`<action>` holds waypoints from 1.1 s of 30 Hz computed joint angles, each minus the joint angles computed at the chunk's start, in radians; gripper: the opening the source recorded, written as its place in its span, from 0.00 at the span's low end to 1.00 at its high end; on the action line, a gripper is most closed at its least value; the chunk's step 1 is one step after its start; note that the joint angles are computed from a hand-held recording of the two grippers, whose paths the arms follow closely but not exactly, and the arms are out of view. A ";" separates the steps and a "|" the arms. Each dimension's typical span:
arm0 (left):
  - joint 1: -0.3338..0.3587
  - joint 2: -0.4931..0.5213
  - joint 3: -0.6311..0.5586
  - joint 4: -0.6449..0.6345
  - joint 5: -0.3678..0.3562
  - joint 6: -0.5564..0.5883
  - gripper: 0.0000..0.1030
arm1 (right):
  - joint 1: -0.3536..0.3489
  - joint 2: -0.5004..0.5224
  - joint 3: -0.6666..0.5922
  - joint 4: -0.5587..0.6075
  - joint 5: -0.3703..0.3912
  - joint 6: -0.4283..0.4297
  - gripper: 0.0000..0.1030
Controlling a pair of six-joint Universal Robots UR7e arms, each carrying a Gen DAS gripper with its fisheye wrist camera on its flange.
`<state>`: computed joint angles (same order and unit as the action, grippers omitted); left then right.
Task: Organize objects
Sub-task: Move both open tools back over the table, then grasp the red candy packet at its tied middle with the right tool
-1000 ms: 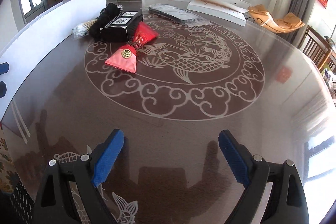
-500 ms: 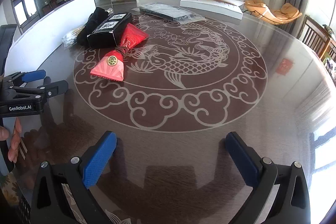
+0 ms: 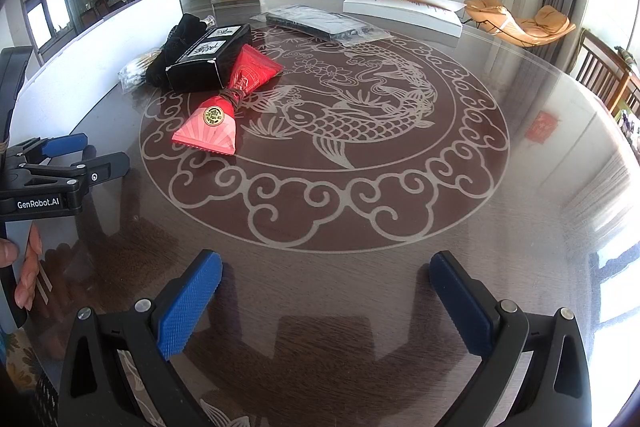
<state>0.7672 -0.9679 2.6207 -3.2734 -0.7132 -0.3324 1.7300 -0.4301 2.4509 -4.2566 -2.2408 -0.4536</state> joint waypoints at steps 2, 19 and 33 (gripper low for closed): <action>0.000 0.000 0.000 0.000 0.000 0.000 1.00 | 0.001 0.001 -0.002 0.001 0.000 0.001 1.00; 0.048 -0.067 0.024 -0.018 -0.020 0.101 1.00 | -0.010 -0.024 -0.004 0.053 0.028 -0.033 1.00; 0.047 -0.067 0.026 -0.020 -0.022 0.101 1.00 | 0.080 -0.085 -0.348 0.669 0.077 0.235 0.64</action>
<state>0.8143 -1.0349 2.6463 -3.2939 -0.7347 -0.2319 1.8098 -0.5155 2.1032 -3.5879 -2.1633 -0.2187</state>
